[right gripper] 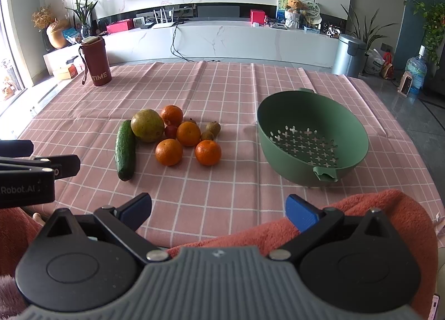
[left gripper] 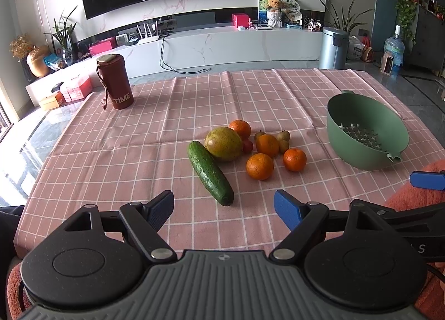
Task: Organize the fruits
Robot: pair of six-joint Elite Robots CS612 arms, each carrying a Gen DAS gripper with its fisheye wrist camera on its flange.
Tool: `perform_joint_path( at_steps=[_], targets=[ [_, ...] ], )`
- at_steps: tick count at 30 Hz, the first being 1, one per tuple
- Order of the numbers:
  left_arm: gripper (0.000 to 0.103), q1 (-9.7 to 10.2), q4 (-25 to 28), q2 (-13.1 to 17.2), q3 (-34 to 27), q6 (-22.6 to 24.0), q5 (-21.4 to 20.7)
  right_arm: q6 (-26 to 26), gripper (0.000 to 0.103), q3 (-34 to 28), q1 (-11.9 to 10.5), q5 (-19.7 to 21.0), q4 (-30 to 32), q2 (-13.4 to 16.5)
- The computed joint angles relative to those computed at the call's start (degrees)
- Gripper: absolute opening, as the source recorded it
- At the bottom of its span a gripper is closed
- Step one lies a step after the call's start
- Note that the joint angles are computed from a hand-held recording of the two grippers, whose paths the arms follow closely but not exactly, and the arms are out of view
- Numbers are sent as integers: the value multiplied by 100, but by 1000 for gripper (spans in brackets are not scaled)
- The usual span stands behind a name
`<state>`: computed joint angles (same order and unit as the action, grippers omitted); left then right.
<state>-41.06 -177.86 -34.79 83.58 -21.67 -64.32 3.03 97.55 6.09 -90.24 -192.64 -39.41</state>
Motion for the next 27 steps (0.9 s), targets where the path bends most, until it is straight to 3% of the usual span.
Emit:
perform_joint_path(
  at_steps=[27],
  targets=[
    [96,42,178,-11,-48,-97,-158,10,99,-59,38,-46,116,30]
  ],
)
